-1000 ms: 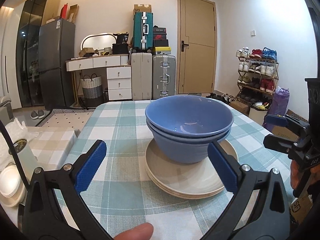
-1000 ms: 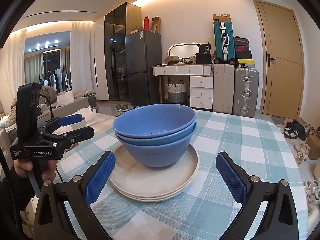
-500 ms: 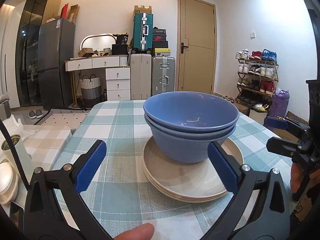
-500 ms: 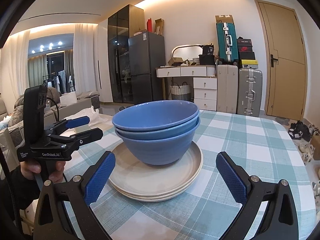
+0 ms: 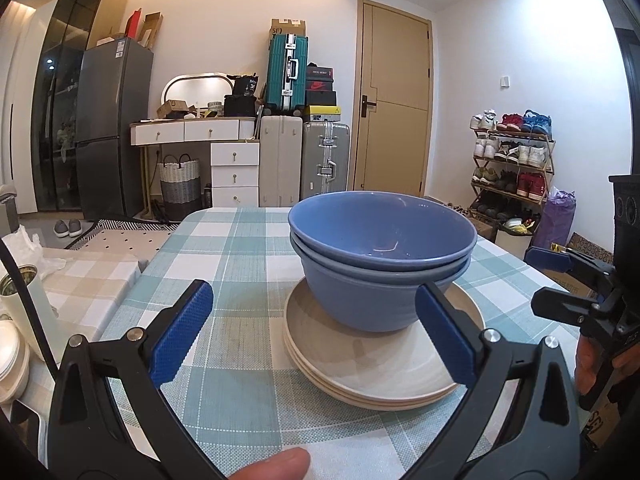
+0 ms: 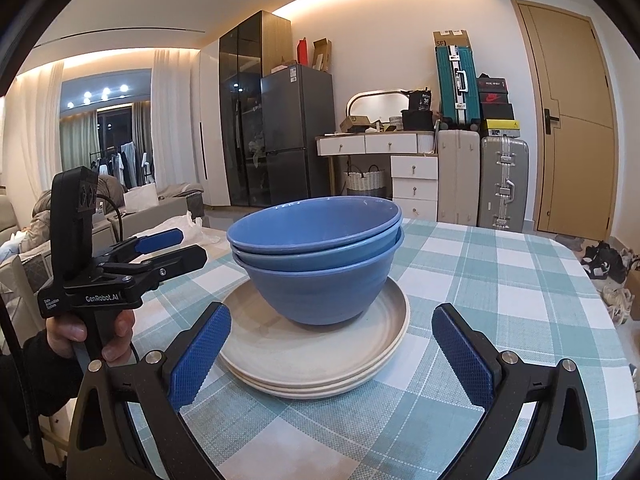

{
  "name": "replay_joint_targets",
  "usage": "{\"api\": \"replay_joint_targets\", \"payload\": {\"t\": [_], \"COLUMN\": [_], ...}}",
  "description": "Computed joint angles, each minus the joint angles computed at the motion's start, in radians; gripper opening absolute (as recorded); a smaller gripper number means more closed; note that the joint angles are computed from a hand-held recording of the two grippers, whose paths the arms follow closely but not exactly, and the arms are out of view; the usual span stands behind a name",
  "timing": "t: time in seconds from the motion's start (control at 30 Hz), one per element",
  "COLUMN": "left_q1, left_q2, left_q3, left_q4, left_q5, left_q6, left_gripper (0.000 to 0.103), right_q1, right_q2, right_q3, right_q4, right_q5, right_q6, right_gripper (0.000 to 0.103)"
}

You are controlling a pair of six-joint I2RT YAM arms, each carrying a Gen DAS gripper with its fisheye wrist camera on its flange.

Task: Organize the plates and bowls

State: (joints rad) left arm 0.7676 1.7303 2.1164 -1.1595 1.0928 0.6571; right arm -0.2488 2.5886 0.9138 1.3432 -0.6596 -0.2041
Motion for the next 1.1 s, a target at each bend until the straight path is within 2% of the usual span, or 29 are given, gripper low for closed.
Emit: {"api": "replay_joint_targets", "payload": {"t": [0.13, 1.1], "left_q1": [-0.002, 0.0], "left_q2": [-0.014, 0.001], "left_q3": [-0.036, -0.02], "left_q4": [0.043, 0.039], "left_q5": [-0.006, 0.002], "left_q6": [-0.01, -0.002], "left_gripper": [0.101, 0.101], "right_q1": [0.001, 0.004], "right_q2": [0.003, 0.008], "right_q3": [-0.004, -0.007], "right_q4": [0.014, 0.031], "right_q5": [-0.004, 0.002], "right_q6": [-0.011, -0.02], "right_gripper": [0.102, 0.102]}}
